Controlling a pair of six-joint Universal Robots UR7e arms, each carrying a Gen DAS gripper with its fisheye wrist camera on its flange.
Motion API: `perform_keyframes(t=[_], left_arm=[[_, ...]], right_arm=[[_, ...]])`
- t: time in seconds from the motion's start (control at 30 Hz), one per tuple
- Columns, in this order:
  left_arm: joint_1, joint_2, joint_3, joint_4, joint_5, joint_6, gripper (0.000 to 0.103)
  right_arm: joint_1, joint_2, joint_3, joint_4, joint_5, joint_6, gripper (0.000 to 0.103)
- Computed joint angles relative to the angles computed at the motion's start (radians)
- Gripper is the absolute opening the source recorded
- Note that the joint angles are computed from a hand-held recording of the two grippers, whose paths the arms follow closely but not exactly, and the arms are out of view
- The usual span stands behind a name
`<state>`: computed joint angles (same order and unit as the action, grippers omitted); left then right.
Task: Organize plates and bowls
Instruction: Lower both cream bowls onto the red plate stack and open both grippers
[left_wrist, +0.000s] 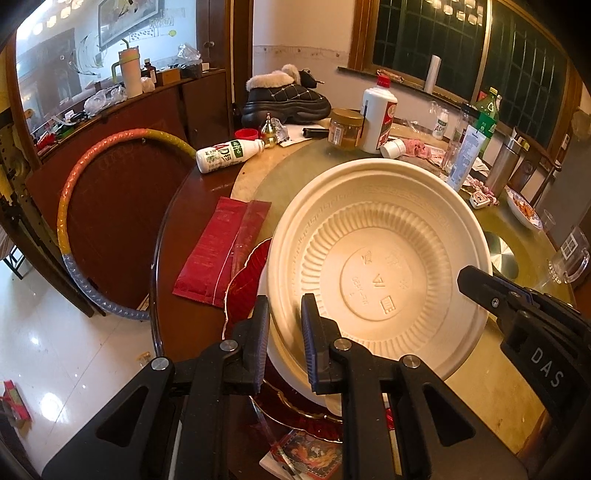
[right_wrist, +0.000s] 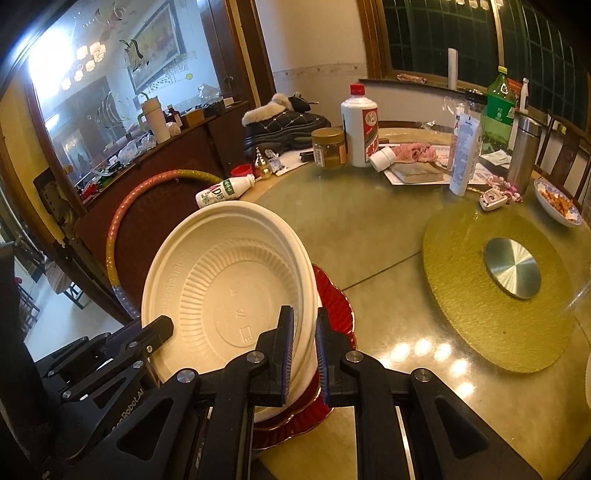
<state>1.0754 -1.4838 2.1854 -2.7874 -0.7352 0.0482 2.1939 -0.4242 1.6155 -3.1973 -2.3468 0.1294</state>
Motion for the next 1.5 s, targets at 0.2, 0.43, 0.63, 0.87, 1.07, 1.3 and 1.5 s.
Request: perform_keyframes(t=[0.2, 0.43, 0.63, 0.87, 1.07, 1.3, 1.5], left_arm=[[-0.004, -0.007, 0.006, 0.007, 0.016, -0.011, 0.015], [-0.002, -0.009, 0.004, 0.033, 0.025, -0.025, 0.015], [-0.001, -0.014, 0.003, 0.05, 0.025, -0.035, 0.015], [0.005, -0.024, 0.007, 0.058, 0.022, -0.038, 0.015], [0.011, -0.027, 0.004, 0.069, 0.016, -0.043, 0.015], [0.009, -0.021, 0.007, 0.054, 0.024, -0.032, 0.015], [0.012, -0.019, 0.006, 0.047, 0.017, -0.037, 0.015]], right_arm=[[-0.004, -0.002, 0.0, 0.011, 0.023, 0.007, 0.011], [-0.009, -0.003, 0.002, 0.025, 0.037, 0.018, 0.011], [-0.011, -0.005, 0.001, 0.041, 0.04, 0.022, 0.011], [-0.006, 0.002, -0.009, 0.062, 0.036, 0.028, 0.011], [-0.005, 0.007, -0.015, 0.075, 0.031, 0.029, 0.012], [0.001, 0.016, -0.025, 0.078, 0.014, 0.021, 0.013], [0.006, 0.022, -0.032, 0.082, 0.002, 0.014, 0.016]])
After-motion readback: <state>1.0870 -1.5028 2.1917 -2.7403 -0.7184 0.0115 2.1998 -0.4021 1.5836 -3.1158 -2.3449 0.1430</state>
